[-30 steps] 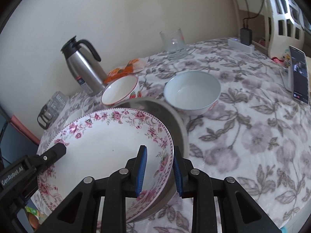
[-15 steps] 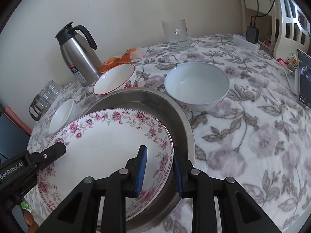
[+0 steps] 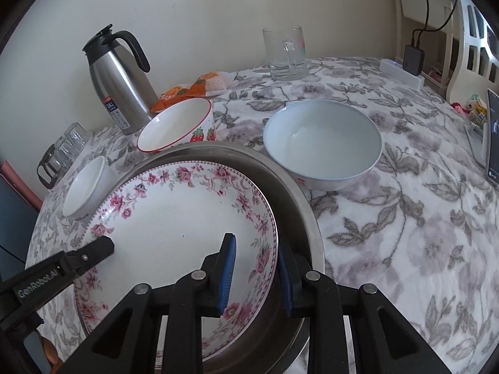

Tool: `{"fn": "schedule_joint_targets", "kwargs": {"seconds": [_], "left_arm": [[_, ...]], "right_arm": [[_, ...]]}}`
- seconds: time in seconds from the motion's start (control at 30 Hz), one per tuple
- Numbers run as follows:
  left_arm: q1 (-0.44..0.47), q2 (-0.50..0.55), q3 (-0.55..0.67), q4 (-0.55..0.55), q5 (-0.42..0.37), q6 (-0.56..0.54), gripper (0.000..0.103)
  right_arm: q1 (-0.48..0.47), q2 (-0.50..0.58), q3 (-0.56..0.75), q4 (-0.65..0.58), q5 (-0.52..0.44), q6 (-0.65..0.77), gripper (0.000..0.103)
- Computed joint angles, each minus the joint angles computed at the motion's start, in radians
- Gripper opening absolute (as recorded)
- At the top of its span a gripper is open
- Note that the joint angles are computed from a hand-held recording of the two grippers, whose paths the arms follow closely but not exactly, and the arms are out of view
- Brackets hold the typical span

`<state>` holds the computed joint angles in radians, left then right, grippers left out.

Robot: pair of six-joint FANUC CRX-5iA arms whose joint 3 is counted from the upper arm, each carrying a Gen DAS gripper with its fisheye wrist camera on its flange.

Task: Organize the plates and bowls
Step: 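Lower the pink-rose plate into the steel basin with the right gripper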

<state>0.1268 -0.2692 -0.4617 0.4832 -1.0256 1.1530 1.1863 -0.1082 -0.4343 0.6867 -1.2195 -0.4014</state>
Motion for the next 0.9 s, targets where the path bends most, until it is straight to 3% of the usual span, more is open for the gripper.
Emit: {"fn": "schedule_joint_targets", "kwargs": {"seconds": [0.23, 0.9], "left_arm": [[0.005, 0.022, 0.014, -0.034, -0.021, 0.05, 0.02], [-0.005, 0.001, 0.028, -0.066, -0.032, 0.06, 0.021]], "right_arm": [[0.002, 0.013, 0.016, -0.006, -0.01, 0.047, 0.028], [0.008, -0.008, 0.008, -0.011, -0.013, 0.056, 0.027]]}}
